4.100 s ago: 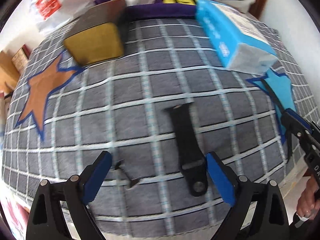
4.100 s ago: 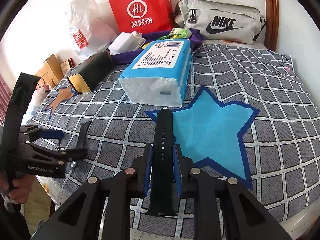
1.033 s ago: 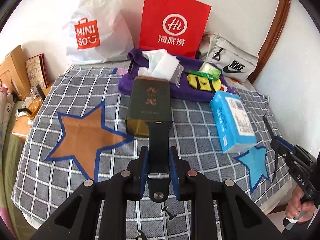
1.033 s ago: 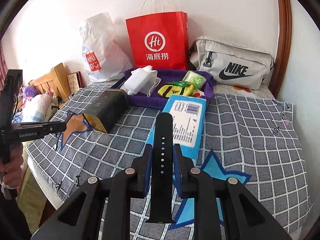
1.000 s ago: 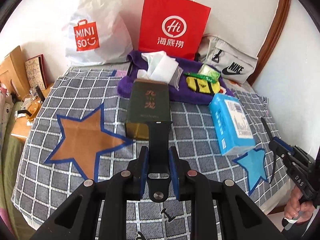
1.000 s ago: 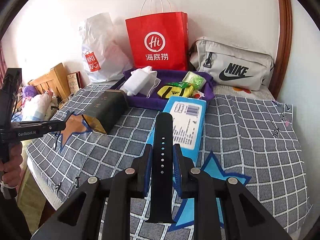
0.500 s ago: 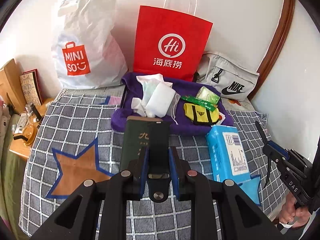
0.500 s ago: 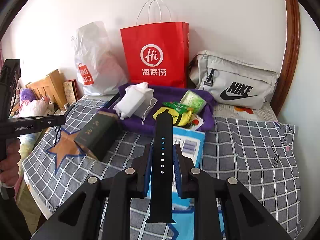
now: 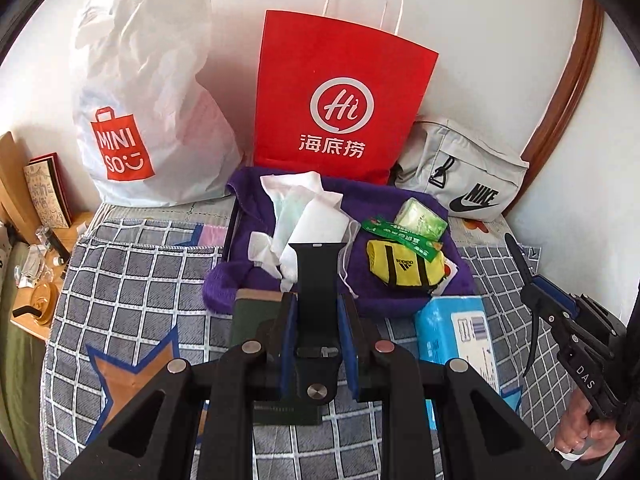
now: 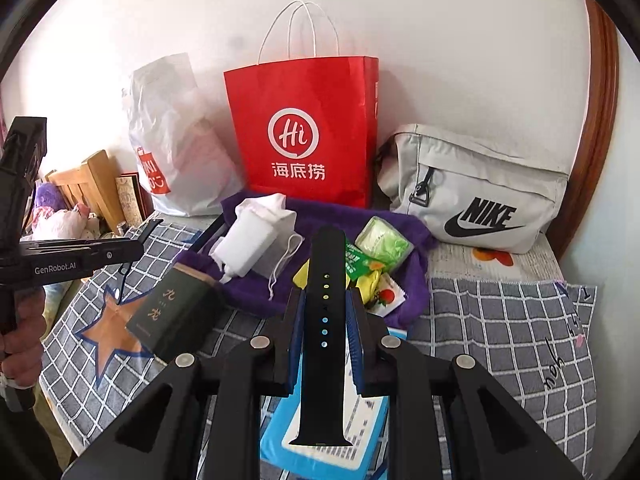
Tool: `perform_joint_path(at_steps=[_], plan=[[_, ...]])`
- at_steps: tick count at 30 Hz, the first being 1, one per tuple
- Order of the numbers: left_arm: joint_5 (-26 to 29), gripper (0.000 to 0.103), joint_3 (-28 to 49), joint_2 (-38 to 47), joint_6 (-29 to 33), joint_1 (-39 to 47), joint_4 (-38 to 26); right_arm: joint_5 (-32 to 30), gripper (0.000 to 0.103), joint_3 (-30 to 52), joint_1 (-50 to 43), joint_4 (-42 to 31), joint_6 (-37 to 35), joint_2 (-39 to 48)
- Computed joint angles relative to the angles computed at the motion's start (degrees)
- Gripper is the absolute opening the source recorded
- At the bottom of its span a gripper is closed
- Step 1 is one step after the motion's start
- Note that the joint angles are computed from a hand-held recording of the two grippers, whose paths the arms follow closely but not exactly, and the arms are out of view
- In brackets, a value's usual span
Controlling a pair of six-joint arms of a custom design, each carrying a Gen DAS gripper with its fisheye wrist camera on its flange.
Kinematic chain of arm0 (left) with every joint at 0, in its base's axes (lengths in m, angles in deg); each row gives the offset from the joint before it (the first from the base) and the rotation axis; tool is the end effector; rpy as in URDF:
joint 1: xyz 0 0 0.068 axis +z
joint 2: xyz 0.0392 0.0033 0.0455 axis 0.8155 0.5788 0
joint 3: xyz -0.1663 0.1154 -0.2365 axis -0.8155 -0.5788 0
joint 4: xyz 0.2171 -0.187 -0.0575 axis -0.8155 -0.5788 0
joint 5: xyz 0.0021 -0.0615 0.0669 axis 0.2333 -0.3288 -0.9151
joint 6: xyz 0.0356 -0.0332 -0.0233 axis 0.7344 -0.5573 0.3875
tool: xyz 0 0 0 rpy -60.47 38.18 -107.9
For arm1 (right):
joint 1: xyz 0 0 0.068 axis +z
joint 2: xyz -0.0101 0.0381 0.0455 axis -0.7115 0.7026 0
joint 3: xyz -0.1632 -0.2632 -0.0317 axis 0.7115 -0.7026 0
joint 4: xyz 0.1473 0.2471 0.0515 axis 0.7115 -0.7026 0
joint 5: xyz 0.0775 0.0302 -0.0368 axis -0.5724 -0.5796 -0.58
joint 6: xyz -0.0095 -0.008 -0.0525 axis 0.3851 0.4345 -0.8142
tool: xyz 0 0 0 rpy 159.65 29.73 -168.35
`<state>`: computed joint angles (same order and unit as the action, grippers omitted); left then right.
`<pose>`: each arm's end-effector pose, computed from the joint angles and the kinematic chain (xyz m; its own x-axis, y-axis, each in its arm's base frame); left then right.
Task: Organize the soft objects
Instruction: 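Carry the buckled strap with the left tool while the right tool carries the long strap over the towel, then open the left gripper to drop its strap piece on the towel while the right gripper releases its strap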
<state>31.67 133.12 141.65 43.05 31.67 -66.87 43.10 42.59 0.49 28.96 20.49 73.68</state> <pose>0.3243 -0.1479 0.2341 -0.7020 0.3357 -0.6281 0.5558 0.8097 -0.1884 0.1742 0.1458 0.2100 -0.5966 0.2032 -0.7764 0.2547 0.9653 0.0570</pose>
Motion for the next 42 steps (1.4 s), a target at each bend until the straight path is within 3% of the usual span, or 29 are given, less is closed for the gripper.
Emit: perform_joint_path(at_steps=[12,24,37,42], plan=[[-0.44,0.020,10.70,12.01,-0.79,0.86,-0.82,-9.32,0.021,0.25,-14.21,13.69,-13.99,6.26],[-0.17,0.020,22.82,25.21,-1.78,0.87,-3.24,-20.64,0.021,3.09,-25.89,25.70,-22.09,18.57],[0.44,0.020,29.38,33.27,-1.77,0.65,-5.09,-29.91,0.021,6.01,-31.71,29.70,-25.02,27.83],[0.64,0.020,29.41,33.44,-1.07,0.09,-5.52,-30.19,0.021,6.80,-32.38,29.63,-25.17,29.82]])
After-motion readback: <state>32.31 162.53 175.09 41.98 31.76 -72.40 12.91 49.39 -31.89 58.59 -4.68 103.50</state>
